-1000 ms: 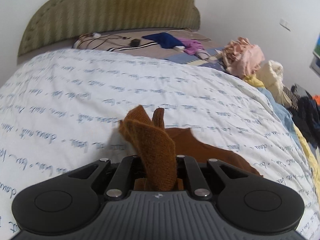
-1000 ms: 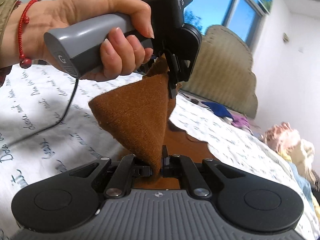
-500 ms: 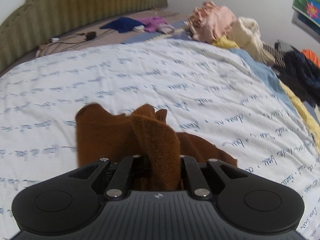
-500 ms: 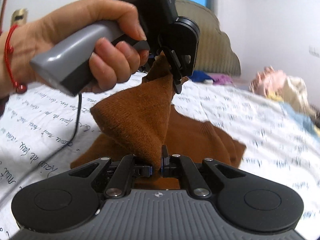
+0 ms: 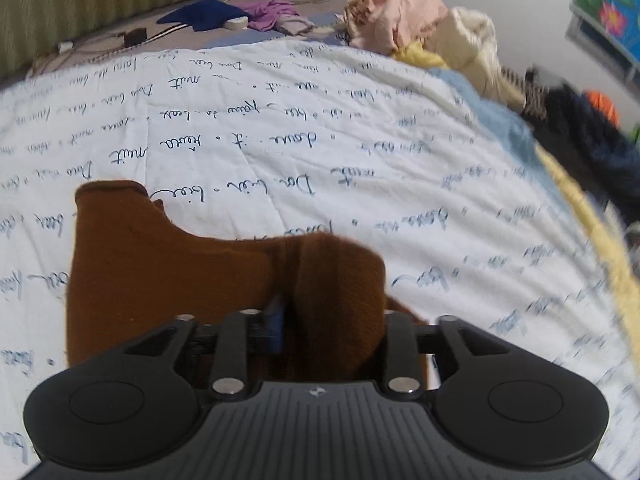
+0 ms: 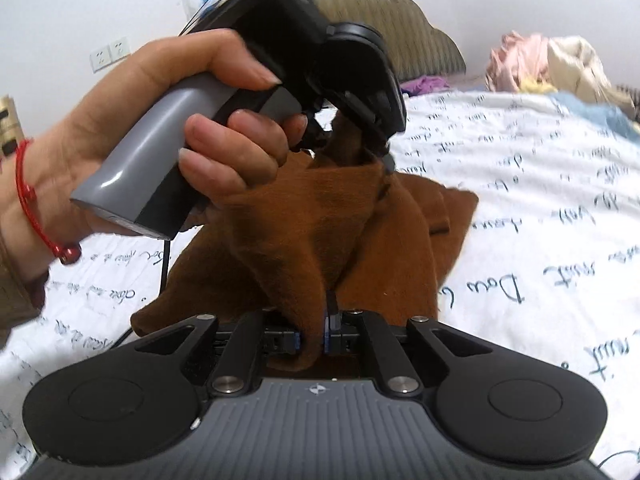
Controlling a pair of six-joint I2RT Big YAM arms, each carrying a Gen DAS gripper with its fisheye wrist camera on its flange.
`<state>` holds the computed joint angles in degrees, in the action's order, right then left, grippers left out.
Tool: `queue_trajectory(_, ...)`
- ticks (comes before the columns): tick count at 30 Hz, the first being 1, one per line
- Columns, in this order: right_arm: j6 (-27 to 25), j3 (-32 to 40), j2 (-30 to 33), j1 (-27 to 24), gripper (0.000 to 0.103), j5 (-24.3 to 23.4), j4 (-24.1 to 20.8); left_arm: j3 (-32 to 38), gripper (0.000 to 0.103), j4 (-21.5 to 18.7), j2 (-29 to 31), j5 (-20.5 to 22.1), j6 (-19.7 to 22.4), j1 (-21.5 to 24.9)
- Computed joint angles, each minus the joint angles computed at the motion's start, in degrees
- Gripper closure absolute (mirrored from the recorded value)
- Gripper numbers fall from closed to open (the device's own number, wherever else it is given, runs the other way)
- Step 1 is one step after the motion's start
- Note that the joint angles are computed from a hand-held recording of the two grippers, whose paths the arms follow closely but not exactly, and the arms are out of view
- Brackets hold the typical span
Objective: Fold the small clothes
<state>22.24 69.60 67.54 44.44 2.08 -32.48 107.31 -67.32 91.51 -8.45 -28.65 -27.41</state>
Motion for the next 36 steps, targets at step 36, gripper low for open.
queue_trajectory(36,25.1,4.0,7.2,-15.8,0.074,-35.0,6.7,-44.1,0.020,10.5,-41.7,-28.8,17.5,-18.4)
